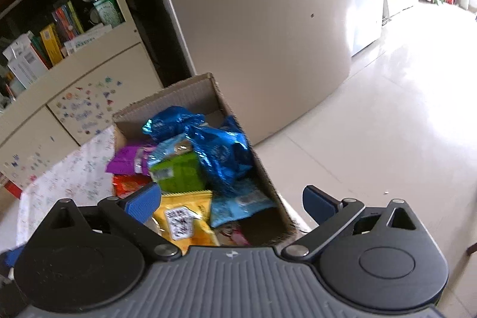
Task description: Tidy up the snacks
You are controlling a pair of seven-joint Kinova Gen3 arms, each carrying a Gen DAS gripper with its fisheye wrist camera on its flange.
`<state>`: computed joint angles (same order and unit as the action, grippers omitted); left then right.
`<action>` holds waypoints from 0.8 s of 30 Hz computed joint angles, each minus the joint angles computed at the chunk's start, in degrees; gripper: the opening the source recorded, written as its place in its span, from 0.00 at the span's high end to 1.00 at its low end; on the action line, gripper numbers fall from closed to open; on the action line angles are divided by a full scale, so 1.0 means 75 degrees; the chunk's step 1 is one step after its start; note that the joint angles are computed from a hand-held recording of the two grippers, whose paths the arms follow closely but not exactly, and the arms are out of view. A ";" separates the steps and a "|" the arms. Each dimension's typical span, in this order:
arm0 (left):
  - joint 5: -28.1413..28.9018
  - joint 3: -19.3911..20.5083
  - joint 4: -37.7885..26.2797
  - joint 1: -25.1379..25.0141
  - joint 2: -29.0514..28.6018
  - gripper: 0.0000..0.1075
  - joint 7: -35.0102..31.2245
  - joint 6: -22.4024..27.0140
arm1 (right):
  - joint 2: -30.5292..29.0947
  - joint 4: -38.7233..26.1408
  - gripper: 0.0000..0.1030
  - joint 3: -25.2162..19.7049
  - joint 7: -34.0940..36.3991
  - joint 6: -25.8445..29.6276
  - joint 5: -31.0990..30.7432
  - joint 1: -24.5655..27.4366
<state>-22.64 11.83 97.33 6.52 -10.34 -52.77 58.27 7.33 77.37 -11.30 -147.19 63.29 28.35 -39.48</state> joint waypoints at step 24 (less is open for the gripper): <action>-0.0511 -0.0083 -0.0582 0.0263 0.0447 0.06 0.0222 0.0756 | 0.0456 -0.0556 0.00 0.0137 0.0389 0.0978 -0.0037 -0.0289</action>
<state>-26.47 11.21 92.97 8.50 -6.98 -51.10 63.95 10.75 73.21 -10.27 -144.27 70.63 28.07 -41.65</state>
